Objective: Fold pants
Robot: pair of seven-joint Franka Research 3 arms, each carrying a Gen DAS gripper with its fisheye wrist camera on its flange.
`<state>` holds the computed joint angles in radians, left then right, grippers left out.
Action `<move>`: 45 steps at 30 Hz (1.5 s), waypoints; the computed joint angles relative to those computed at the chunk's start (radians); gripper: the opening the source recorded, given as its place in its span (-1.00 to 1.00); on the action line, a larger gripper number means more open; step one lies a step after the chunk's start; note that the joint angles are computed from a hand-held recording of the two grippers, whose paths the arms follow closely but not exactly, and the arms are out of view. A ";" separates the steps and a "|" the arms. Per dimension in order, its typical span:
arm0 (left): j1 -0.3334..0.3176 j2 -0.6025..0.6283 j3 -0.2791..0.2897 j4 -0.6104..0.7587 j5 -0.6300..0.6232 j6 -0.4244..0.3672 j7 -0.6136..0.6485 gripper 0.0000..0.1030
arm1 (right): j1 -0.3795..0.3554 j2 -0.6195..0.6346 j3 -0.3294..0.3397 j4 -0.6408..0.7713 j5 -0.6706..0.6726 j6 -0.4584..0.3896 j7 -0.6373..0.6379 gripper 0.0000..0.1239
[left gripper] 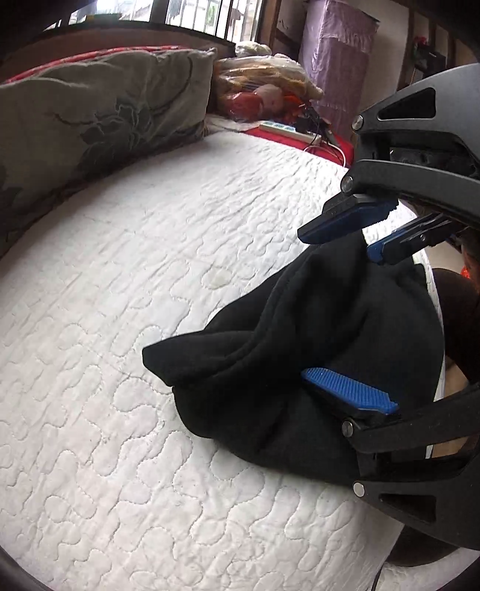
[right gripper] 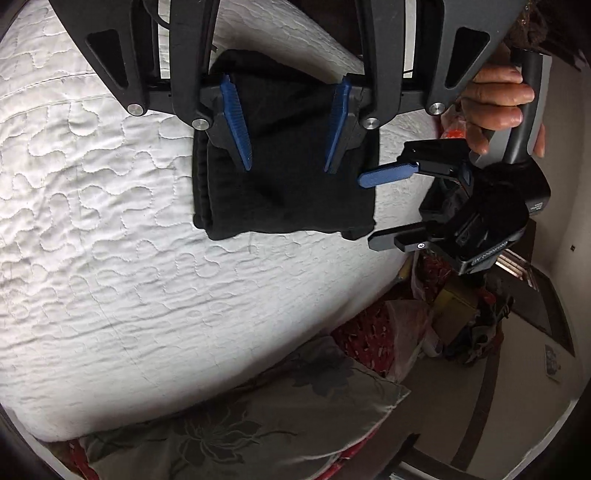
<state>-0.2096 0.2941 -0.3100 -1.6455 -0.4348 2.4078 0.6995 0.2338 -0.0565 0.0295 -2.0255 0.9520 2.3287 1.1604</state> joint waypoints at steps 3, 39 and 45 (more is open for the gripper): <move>0.025 -0.045 -0.021 -0.046 -0.078 0.039 0.077 0.34 | -0.006 0.024 -0.003 0.009 0.009 -0.020 -0.011 -0.52; -0.106 -0.123 0.037 -0.169 0.461 -0.003 0.013 1.00 | -0.097 0.125 -0.011 0.062 0.169 -0.306 -0.035 0.32; -0.117 -0.102 0.040 -0.145 0.510 -0.007 -0.002 1.00 | -0.084 0.112 0.003 0.053 0.171 -0.259 -0.058 0.52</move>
